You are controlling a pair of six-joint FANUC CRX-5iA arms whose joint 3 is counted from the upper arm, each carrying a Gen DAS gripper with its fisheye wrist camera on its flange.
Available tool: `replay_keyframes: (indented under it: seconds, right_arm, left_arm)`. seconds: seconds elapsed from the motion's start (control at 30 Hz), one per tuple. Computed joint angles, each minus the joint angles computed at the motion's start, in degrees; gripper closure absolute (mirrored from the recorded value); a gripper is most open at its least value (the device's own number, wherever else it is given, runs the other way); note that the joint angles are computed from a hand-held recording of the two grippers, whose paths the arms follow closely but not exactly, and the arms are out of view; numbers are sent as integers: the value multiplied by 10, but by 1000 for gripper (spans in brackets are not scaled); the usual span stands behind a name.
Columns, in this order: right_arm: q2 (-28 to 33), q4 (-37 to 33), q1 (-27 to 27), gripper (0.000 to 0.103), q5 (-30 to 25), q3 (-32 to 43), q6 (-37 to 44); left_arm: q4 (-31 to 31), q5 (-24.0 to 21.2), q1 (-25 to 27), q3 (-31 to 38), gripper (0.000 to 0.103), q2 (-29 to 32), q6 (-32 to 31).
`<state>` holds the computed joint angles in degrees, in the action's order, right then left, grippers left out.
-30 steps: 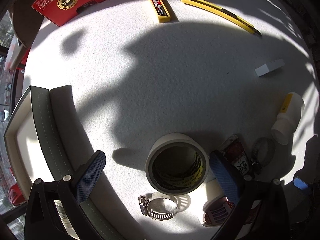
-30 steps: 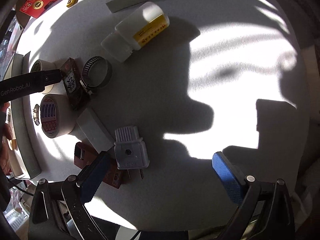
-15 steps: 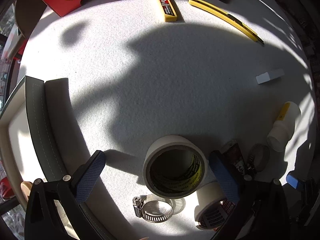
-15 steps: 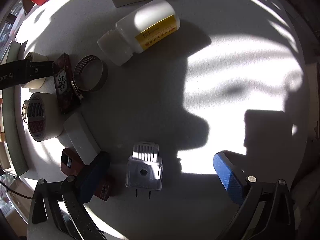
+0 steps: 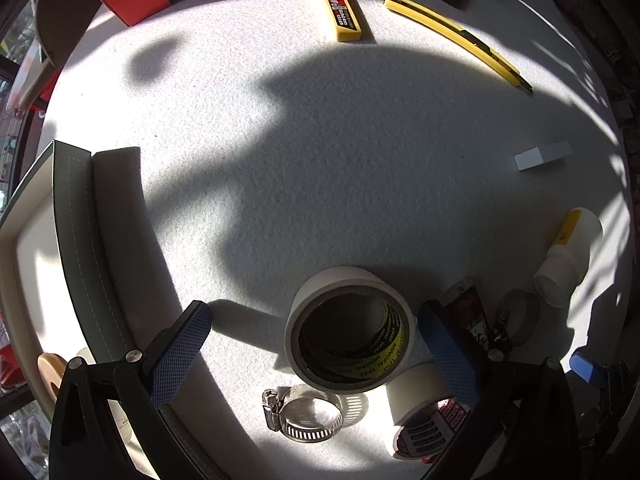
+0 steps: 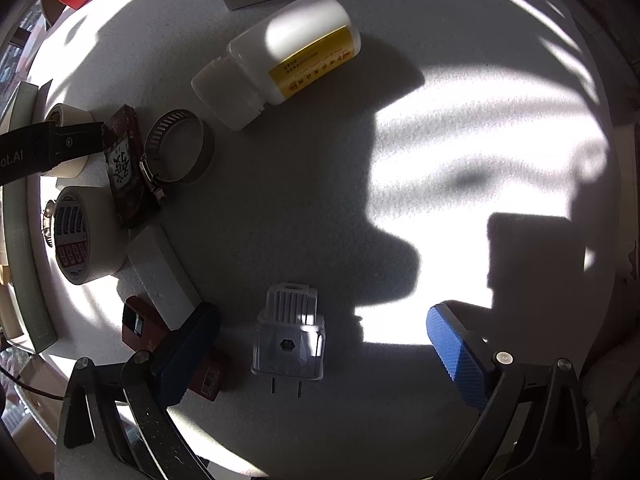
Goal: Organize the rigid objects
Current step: 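Move both tools back over the table toward the masking tape and white plug, then grasp the masking tape roll with the left tool while the right tool grasps the white plug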
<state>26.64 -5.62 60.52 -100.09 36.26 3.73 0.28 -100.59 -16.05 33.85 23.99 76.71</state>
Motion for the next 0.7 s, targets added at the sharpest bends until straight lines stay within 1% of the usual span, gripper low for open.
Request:
replay_keyframes:
  seconds: [0.07,0.1,0.13,0.17,0.2,0.23,0.27,0.3,0.33,0.37,0.4,0.47,0.53,0.6,0.63,0.7]
  right_arm:
    - [3,-7,-4,0,-5,5,6]
    - [4,-9,-5,0,-6,6,8]
    - [4,-9,-6,2,-7,7,9]
    - [4,-8,-6,5,-8,8,10]
    - [3,-7,-5,7,-10,9,13]
    - [3,-6,-5,11,-12,12,17]
    - [10,-5,-4,15,-17,22,20]
    - [12,-4,-3,18,-20,27,24]
    - [13,-3,-3,23,-23,30,30]
    - [15,-2,-3,30,-26,35,37]
    - [17,0,-3,33,-29,40,43]
    - [22,3,-3,51,-35,50,54]
    - [28,3,-3,59,-40,59,56]
    - [31,4,-2,62,-43,67,49]
    - [30,7,-1,69,-41,66,46]
    - [23,7,1,70,-29,57,33]
  left_arm:
    - [-2,-22,-2,55,0,41,-4]
    - [-2,-26,-5,59,2,45,-6]
    - [-1,-25,-6,58,6,43,-10]
    - [-1,-24,-8,58,8,42,-17]
    - [0,-21,-10,57,14,39,-24]
    - [1,-19,-12,54,20,37,-31]
    - [2,-15,-15,51,24,34,-38]
    - [2,-14,-18,49,30,31,-44]
    - [3,-12,-20,49,37,30,-49]
    - [3,-10,-21,48,42,29,-55]
    - [5,-6,-22,44,50,26,-62]
    - [4,1,-30,32,51,21,-61]
    - [6,-2,-30,34,51,23,-62]
    - [8,-7,-29,35,51,26,-56]
    - [14,-9,-23,31,51,23,-52]
    - [27,-10,-7,20,51,16,-50]
